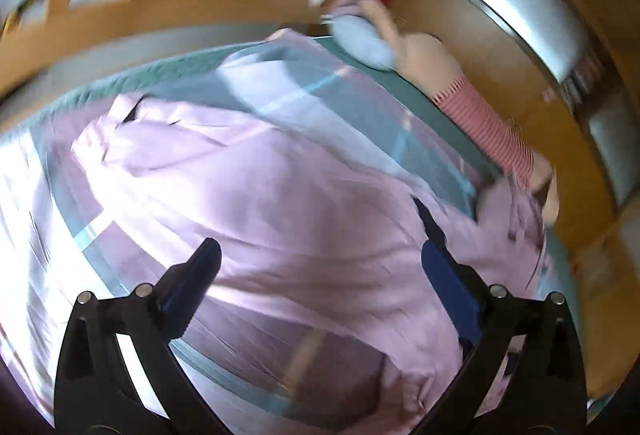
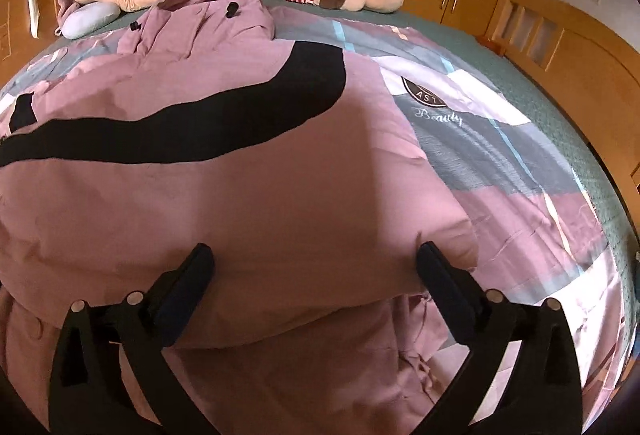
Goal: Fold large clothes
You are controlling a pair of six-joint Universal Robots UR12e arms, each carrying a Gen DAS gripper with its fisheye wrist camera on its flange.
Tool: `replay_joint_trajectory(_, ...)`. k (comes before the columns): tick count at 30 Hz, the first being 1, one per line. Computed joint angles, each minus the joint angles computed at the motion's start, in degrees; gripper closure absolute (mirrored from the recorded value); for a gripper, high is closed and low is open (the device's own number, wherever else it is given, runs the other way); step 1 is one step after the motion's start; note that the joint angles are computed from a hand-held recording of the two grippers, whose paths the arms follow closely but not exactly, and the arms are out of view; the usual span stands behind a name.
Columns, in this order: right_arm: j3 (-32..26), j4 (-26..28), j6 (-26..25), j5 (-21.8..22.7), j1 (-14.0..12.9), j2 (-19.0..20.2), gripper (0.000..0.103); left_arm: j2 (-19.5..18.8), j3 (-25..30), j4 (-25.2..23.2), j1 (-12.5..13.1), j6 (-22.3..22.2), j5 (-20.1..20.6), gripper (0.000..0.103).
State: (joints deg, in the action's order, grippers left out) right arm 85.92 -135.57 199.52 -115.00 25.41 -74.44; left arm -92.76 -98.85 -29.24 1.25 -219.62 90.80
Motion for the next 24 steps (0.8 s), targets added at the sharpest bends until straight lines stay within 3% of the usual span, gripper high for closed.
replay_joint_trajectory(6,0.01,0.01,0.00,-0.61,0.20,0.22,0.001,1.21,-3.57,2.57,5.19,-2.30,-6.60,0.002)
replay_joint_trajectory(9,-0.01,-0.01,-0.19,-1.15,0.34,0.33,0.001,1.33,-5.71,3.91,8.19,-5.48,-12.63,0.002)
replay_joint_trajectory(12,0.05,0.04,-0.25,-1.36,0.41,0.36,0.001,1.51,-9.17,9.17,11.52,-12.32,-19.25,0.002)
replay_joint_trajectory(16,0.01,0.13,-0.33,-1.53,0.47,0.43,0.001,0.61,-15.08,25.70,16.26,-29.13,-29.09,0.002)
replay_joint_trajectory(17,0.00,0.16,-0.29,-1.54,0.48,0.43,0.001,0.24,-15.77,28.63,16.80,-31.52,-30.07,0.002)
replay_joint_trajectory(19,-0.01,0.18,-0.26,-1.59,0.51,0.44,0.001,-0.27,-16.20,32.00,17.28,-33.71,-31.09,0.002)
replay_joint_trajectory(21,-0.01,0.18,-0.26,-1.59,0.51,0.44,0.001,0.24,-16.12,30.80,16.98,-32.78,-29.88,0.002)
replay_joint_trajectory(24,-0.05,0.23,-0.25,-1.68,0.54,0.47,0.001,2.87,-14.84,20.01,15.04,-31.20,-20.32,0.006)
